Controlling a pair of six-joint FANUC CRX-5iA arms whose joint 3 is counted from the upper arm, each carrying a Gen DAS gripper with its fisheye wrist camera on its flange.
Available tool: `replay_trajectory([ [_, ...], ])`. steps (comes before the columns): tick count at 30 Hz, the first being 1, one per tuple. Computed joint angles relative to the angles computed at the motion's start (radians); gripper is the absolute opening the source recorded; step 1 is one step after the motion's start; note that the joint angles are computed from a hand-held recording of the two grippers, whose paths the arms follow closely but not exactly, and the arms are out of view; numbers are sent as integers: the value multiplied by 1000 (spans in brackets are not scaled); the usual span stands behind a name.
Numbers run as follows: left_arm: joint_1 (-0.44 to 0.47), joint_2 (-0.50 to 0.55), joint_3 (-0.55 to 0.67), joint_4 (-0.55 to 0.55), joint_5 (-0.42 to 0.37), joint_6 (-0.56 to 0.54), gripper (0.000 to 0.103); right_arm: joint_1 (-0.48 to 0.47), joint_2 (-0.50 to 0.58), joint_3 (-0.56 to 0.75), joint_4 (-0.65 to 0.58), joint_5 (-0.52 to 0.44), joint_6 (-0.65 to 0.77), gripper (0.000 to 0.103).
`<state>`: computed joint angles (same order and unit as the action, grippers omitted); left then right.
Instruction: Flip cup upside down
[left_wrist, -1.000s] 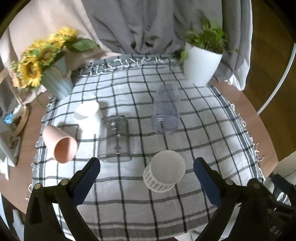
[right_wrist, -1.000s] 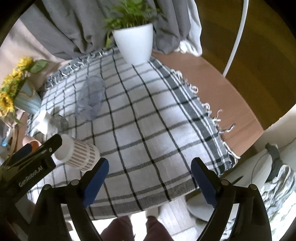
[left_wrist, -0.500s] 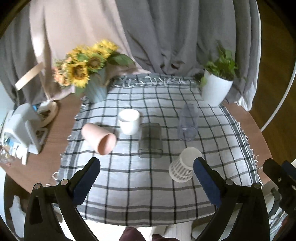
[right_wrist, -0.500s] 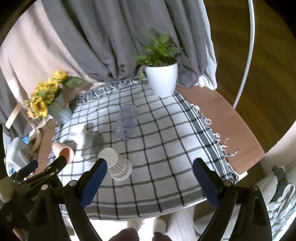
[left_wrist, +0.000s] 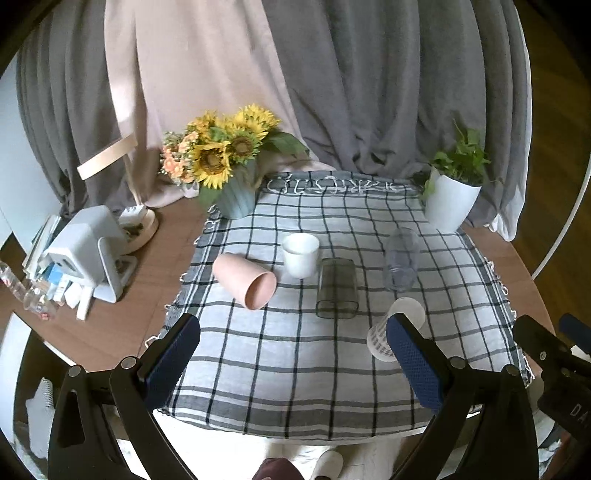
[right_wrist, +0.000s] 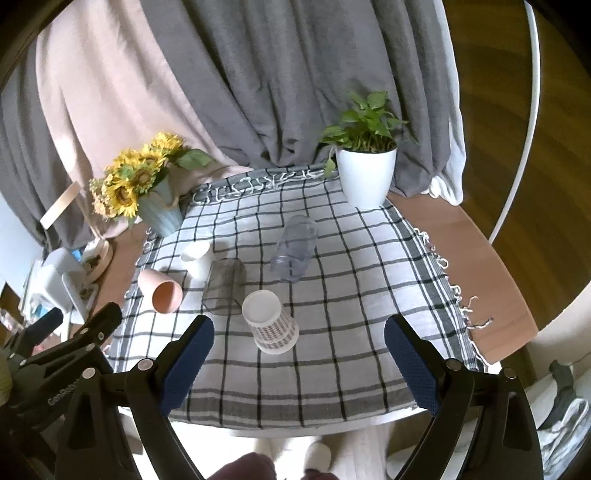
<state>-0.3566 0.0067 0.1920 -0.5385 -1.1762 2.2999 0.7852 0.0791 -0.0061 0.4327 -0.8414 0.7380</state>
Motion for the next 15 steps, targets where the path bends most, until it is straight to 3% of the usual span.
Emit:
replay_trajectory([
  [15, -13, -34, -28, -33, -19, 45, 103, 26, -16, -23, 19, 23, 12, 94],
])
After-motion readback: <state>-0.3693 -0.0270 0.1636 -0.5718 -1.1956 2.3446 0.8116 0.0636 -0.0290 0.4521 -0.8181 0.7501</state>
